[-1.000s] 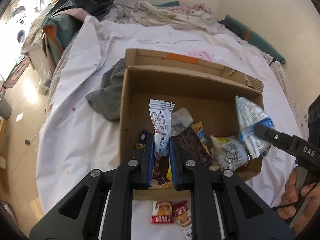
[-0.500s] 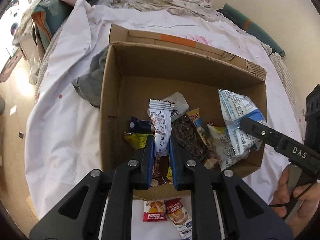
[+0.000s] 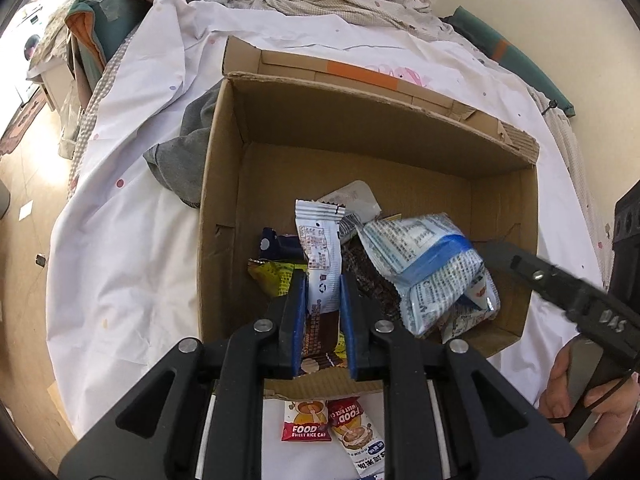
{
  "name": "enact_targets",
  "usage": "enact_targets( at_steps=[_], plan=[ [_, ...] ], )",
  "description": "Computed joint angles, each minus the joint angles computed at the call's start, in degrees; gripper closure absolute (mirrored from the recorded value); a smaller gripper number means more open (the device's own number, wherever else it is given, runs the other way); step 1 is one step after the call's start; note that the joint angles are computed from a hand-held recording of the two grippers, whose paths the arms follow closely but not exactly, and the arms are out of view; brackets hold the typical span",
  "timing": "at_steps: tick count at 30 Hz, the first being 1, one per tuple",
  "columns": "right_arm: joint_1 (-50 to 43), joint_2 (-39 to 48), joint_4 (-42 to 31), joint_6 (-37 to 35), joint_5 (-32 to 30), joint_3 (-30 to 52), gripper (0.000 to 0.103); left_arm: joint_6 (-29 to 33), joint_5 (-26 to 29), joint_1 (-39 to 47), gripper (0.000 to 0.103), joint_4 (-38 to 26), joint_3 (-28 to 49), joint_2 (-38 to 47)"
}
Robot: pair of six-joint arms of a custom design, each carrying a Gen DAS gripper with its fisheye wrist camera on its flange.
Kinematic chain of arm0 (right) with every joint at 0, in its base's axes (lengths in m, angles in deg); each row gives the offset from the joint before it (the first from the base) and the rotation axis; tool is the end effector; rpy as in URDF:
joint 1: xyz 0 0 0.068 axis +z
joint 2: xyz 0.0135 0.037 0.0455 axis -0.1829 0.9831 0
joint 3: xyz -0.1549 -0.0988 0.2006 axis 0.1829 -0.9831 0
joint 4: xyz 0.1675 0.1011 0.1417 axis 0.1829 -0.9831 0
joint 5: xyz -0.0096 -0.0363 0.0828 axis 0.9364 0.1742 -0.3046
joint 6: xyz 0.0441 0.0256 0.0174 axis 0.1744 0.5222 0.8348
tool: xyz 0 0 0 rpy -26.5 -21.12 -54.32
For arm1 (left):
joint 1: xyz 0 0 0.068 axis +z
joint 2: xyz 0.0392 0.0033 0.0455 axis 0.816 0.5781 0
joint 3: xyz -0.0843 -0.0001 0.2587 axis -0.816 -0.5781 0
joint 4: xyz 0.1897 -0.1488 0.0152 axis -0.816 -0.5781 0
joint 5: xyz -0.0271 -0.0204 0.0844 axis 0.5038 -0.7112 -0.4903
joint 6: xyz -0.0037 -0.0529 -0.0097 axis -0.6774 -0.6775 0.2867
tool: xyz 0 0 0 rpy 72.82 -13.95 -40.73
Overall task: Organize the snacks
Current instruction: 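Carry both snacks over the box, drop them in, open both tools, then move the right tool to the yellow cartoon snack bar and grasp it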
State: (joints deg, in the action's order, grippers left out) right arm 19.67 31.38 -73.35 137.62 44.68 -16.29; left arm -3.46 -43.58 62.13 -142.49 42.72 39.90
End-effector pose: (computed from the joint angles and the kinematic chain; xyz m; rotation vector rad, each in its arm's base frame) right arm 0.2457 0.1316 0.2522 0.8081 2.2849 0.4307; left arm 0.3975 0.0354 0.2660 0.8692 2.5894 -0.4913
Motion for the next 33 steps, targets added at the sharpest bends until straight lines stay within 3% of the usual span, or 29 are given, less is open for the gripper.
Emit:
enact_targets(
  at_steps=[1,3,5,9,17,25,29,33],
  plan=[
    [0.09,-0.06,0.10,-0.01,0.23,0.04,0.019,0.08,-0.16,-0.04,0.082,-0.16,0.08,0.17],
    [0.17,-0.14,-0.22,-0.21,0.51,0.27,0.018,-0.14,-0.11,0.06,0.058,-0.27,0.16,0.37],
    [0.29,-0.17,-0.36,-0.08,0.68,0.37,0.017,-0.67,-0.36,0.09,0.045,1.43,-1.35,-0.58],
    [0.46,-0.31,-0.47,0.13,0.99,0.51,0.016,-0.60,-0.20,0.13,0.029,1.70,-1.69,-0.99],
    [2.11,-2.18,-0.68,1.70,3.13,0.02,0.016,0.30,0.86,1.06,0.029,4.51,-4.62,-3.47],
    [7.81,-4.29,-7.70,5.70,8.38,2.06,0.016,2.30,1.68,5.13,0.028,4.29,-5.14,-5.76],
    [11.24,-5.15,-9.96,8.04,9.80,2.44,0.016,3.37,1.22,7.94,0.017,4.99,-6.86,-7.28],
    [14.98,-4.96,-10.86,10.83,10.17,2.22,0.016,5.92,1.00,10.80,0.016,2.03,-7.07,-7.29]
  ],
)
